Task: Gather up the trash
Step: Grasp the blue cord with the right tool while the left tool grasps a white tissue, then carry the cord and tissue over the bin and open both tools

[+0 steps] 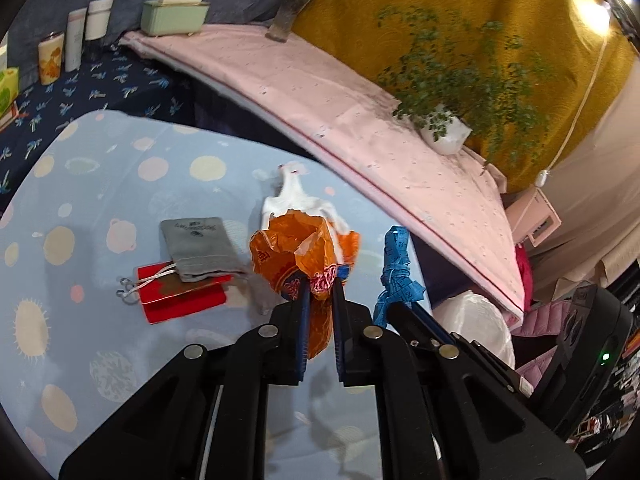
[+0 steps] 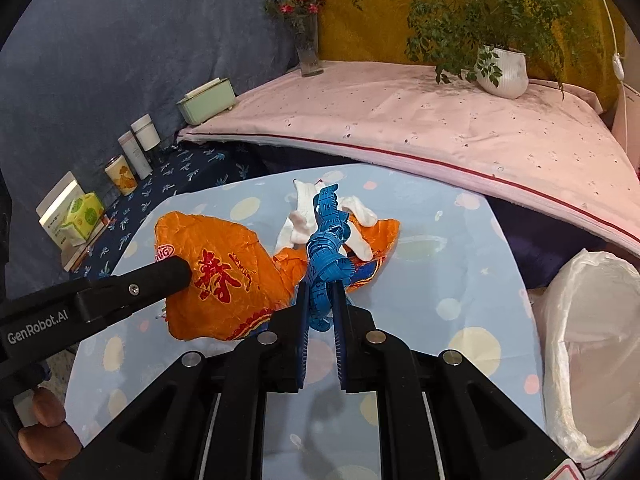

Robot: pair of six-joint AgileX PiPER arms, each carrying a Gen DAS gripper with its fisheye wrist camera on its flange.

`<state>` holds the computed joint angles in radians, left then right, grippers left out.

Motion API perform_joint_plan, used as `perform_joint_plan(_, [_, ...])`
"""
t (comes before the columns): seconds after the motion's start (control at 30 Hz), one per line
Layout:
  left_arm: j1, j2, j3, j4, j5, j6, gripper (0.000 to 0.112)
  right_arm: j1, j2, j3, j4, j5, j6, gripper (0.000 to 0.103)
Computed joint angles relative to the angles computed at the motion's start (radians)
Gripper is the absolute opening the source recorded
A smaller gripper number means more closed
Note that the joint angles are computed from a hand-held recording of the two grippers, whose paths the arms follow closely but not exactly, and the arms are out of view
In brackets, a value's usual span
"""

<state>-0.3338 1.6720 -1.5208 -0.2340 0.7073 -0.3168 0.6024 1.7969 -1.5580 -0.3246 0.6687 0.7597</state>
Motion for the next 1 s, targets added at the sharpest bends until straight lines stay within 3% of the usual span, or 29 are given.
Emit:
perform_joint_plan(0.43, [-0.207,0.008,-0.186,0.128,0.063,-0.11,0.01,-0.055,-0.275,0.248,-0.125,-0.023,0.127,0.011])
perform_joint_plan(0.8, [-0.406,0.209,-0.5,0.191,0.182,-0.141,0.01,-0.23,-0.489,0.464,-0.082,-0.06,0.097,0.011])
perform_joint_plan(1.0, [-0.485,0.365,-0.739,0.206,0.293,-0.142,0.01,-0.367,-0.572,0.568,0.009,-0.097,0.006,0.011])
